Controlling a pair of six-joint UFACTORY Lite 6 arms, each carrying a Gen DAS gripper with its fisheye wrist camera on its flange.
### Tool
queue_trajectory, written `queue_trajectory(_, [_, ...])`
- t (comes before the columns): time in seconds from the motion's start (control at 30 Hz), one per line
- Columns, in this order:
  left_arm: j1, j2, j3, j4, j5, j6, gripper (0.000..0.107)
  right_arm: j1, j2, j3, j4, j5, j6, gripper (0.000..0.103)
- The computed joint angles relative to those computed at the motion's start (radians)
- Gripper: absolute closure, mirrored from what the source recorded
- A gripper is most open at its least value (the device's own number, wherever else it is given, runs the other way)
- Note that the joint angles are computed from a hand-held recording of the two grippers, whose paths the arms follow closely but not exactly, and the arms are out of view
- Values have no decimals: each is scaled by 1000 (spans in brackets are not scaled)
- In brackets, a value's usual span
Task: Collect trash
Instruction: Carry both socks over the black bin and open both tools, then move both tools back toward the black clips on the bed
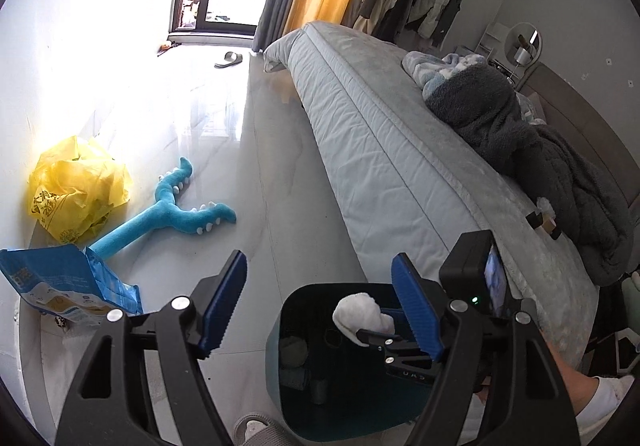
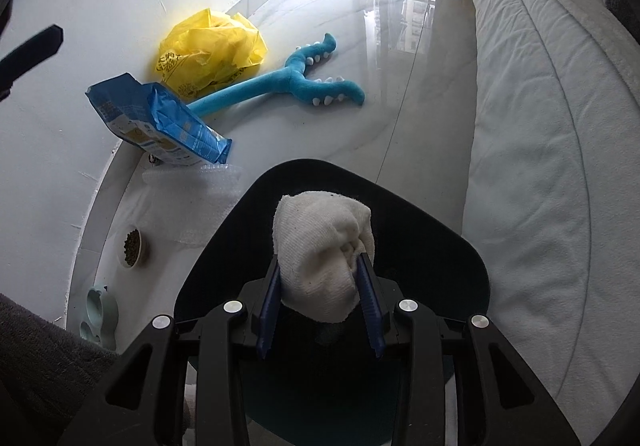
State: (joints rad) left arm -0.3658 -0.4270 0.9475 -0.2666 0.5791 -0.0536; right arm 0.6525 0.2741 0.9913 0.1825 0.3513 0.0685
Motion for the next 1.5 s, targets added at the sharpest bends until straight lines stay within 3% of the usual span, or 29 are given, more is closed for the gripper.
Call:
queue_trajectory(0.1, [5,-14,12,-11,-6,-5,30,5,23,4,32,8,-31,51])
queue_trajectory(0.13, [4,-16,20,-9,-7,-10,30,7,32,7,49,14,-48,39])
queue_trajectory(0.17, [-4,-18,31,5,-11,-32,30,9,36,7,57,16,-56,35])
queue_trajectory(0.37, [-64,-22,101,93,-34,-162,28,11,7,5,-2,41,4,35])
queue_trajectory(0.6, [-201,2,171,359,-39,-422,25,-13,-145,-35,-44,57,32,29])
queue_trajectory(0.93, [-374,112,278,613,-41,-705,20,-153,-410,-142,41,74,-107,25])
queue_trajectory(1.17, [-510,213,367,801,-34,-872,16,-343,-594,-193,154,127,-303,25])
queue_trajectory(1.5, [-614,384,502,882,-44,-992,16,-761,-796,-233,376,289,-685,23])
